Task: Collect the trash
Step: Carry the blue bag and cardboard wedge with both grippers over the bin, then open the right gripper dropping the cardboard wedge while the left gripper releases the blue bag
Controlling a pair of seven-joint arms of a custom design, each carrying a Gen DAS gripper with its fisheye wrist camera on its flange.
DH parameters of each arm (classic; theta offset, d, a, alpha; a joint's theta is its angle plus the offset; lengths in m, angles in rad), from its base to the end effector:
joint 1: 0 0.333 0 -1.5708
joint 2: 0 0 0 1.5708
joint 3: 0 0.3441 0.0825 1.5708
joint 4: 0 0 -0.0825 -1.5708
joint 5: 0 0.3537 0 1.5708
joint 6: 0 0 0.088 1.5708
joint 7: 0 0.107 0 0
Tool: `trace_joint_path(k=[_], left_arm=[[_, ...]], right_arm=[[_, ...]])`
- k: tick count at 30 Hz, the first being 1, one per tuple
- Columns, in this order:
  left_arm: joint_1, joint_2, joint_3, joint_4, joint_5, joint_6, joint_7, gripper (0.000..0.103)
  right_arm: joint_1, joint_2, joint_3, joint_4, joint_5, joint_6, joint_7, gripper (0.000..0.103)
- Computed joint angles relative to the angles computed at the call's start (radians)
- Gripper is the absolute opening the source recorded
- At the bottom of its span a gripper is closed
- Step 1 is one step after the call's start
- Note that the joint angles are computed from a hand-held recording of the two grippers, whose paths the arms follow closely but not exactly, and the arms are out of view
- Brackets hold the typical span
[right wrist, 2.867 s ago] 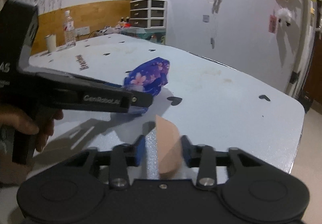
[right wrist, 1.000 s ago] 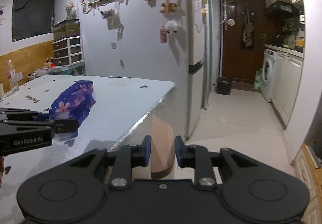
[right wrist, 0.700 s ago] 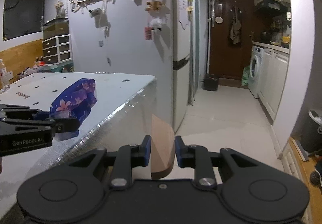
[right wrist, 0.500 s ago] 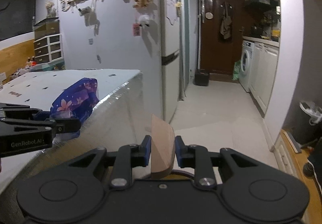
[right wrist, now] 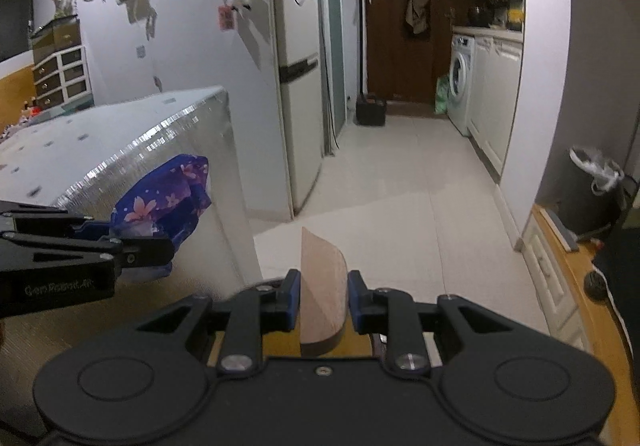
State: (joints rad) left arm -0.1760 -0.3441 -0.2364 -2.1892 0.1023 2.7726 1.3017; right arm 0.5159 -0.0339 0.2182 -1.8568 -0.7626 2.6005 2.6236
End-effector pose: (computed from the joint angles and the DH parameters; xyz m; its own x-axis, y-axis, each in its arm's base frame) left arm 0.4171 -0.2096 0.6689 -0.2618 -0.9644 0.0374 -0.5876 0.1285 -0.7989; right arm 0.4127 0.3943 0.6508 0.2266 -0.9713 -0.0718 -0.5723 -0.0731 -0.8168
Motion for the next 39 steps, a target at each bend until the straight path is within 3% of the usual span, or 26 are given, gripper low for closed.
trace_joint_path(k=[9, 22, 26, 33, 39], left_arm=[[-0.074, 0.112, 0.037, 0.008, -0.140, -0.010, 0.084, 0.028], [-0.057, 0.253, 0.066, 0.005, -0.365, -0.059, 0.195, 0.028], [-0.053, 0.277, 0.077, -0.005, -0.556, -0.059, 0.288, 0.029], [-0.019, 0.327, 0.058, -0.002, -0.572, -0.026, 0.298, 0.031], [0.000, 0.351, 0.048, 0.001, -0.618, -0.005, 0.321, 0.045]], right_arm=[[-0.012, 0.012, -0.016, -0.062, 0.091, -0.013, -0.050, 0.025], [0.014, 0.145, -0.049, 0.002, 0.276, -0.044, -0.217, 0.026], [0.026, 0.216, -0.060, 0.066, 0.357, -0.056, -0.304, 0.026], [0.038, 0.356, -0.067, 0.232, 0.515, -0.177, -0.527, 0.026], [0.042, 0.459, -0.063, 0.366, 0.630, -0.312, -0.712, 0.026]])
